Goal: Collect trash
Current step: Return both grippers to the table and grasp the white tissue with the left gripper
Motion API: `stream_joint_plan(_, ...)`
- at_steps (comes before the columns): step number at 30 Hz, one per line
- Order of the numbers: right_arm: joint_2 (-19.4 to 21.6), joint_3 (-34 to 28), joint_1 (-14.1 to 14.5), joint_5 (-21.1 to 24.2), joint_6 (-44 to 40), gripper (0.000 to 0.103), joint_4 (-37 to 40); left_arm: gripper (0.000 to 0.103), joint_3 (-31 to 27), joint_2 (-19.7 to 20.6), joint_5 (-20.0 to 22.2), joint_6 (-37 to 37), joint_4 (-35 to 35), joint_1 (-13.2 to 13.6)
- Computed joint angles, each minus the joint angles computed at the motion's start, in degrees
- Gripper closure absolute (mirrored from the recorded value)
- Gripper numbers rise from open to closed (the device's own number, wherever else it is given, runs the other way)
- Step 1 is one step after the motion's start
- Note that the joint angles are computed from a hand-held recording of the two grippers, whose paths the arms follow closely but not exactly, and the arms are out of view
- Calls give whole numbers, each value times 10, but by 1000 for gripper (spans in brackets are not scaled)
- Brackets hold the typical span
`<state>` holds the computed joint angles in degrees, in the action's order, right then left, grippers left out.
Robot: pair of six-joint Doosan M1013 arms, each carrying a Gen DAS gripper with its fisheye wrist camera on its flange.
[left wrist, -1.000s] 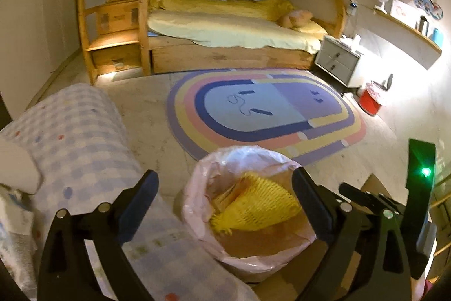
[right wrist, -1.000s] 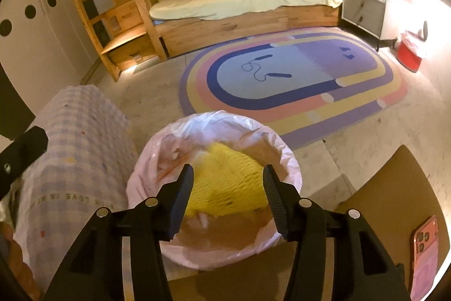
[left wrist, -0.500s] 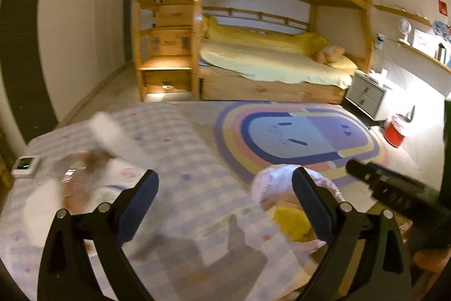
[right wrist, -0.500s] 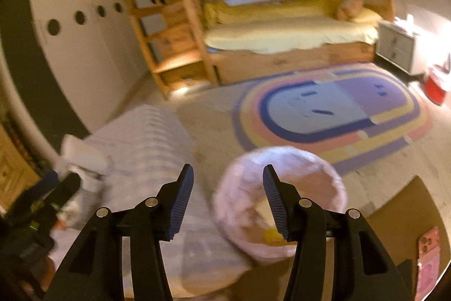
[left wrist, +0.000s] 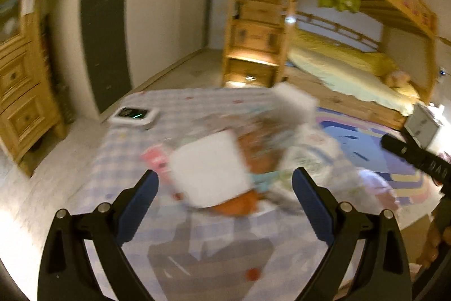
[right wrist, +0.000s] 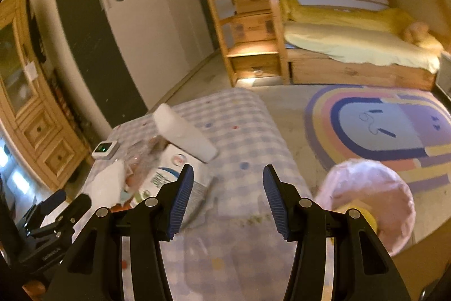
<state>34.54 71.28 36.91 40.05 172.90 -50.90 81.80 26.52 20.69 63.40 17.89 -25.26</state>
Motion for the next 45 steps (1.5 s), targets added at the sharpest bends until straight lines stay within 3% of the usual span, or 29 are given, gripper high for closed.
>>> stream_joint_plan(7, 21, -13, 9, 3, -10, 52, -39, 10, -7, 12, 40, -54, 58, 15)
stream_joint_plan(11, 26, -20, 4, -5, -30, 55, 5, 10, -11, 17, 42, -59, 83, 7)
stream_joint_plan(13, 30, -26, 4, -2, -48, 55, 17, 16, -12, 20, 45, -64, 99, 2)
stream_joint_plan(15, 32, -29, 6, 5, -62, 55, 19, 27, -23, 27, 56, -31, 64, -1)
stream_joint_plan(17, 32, -29, 7, 9, -68, 55, 19, 31, -34, 33, 66, -2, 27, -1)
stream_joint_plan(23, 33, -28, 7, 15, -70, 55, 28, 32, -70, 56, 92, 58, -78, 5)
stream_joint_plan(27, 33, -27, 7, 13, -76, 55, 36, 30, -92, 73, 124, 29, -66, 5)
stream_joint_plan(31, 34, -28, 8, 11, -83, 55, 38, 32, -91, 74, 126, 12, -69, 8)
stream_joint_plan(37, 34, -26, 10, 10, -75, 55, 32, 62, -63, 55, 90, 63, -134, 23)
stream_joint_plan(40, 33, -25, 11, 9, -64, 55, 24, 82, -50, 45, 78, 71, -128, 26)
stream_joint_plan(42, 30, -19, 12, 0, -49, 54, 12, 92, -29, 30, 46, 81, -133, 30)
stream_joint_plan(45, 27, -14, 14, -11, -33, 54, -6, 96, 5, 5, -17, 127, -185, 39)
